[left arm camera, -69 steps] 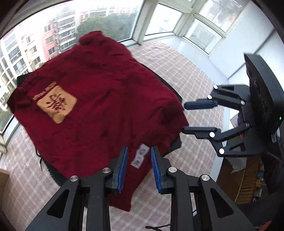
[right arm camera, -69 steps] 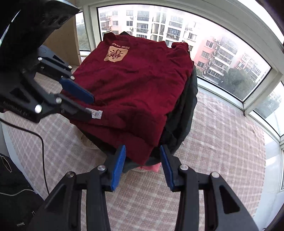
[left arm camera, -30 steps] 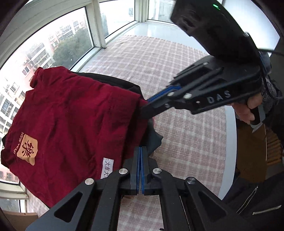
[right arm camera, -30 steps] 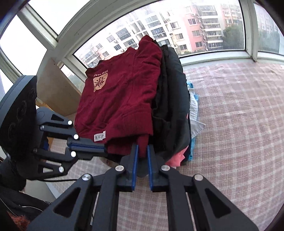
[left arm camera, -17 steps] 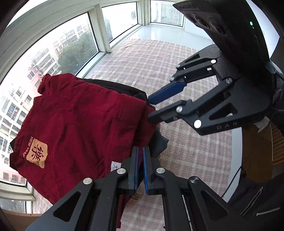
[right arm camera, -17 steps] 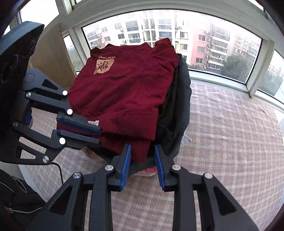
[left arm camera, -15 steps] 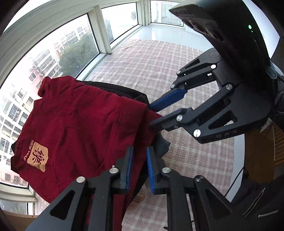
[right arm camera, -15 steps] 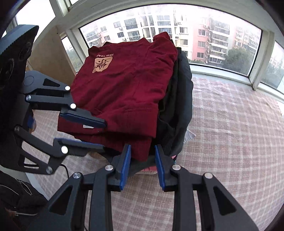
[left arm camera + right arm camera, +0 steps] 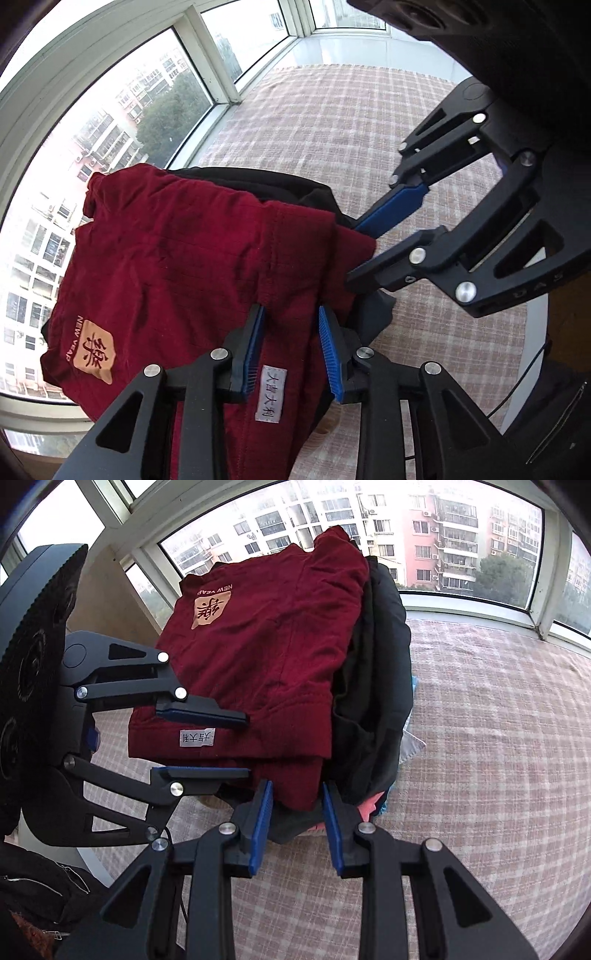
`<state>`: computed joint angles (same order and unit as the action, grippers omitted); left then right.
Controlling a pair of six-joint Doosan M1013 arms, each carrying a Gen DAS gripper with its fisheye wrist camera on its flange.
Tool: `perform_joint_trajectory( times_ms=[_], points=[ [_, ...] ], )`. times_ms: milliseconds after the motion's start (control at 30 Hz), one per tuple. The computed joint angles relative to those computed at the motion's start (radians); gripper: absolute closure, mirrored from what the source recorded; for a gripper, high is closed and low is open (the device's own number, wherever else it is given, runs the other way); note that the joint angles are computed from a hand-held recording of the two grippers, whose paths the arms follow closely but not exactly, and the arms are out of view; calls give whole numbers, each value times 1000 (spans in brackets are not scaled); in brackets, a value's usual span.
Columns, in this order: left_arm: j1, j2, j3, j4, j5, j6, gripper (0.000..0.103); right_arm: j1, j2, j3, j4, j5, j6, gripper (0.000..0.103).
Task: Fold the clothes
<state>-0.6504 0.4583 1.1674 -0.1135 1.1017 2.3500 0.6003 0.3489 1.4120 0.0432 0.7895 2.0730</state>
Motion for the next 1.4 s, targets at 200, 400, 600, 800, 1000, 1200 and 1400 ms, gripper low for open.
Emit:
perform_joint_trajectory(
  times_ms=[200,400,600,800,1000,1200,1400],
  points=[
    [18,25,-41,-50,48,-11,100,-2,-9,10,10,-24,11,77],
    [48,34,-81,-184,124,3,101,-8,-17,28,3,-86,59,91],
    [49,31,-71,-219,188,76,103,-19,-9,35,29,-113,70,91],
    [43,16,-40,-168,140,68,103,37,-31,22,-251,-38,157,73],
    [66,17,-70,-184,152,48,101,46,-6,-15,-333,-3,67,65],
    [105,42,-126,-169,171,-33,99,63,32,-55,-347,58,-23,65],
    [129,59,-153,-169,169,-77,99,52,29,-58,-374,26,24,65]
  ],
)
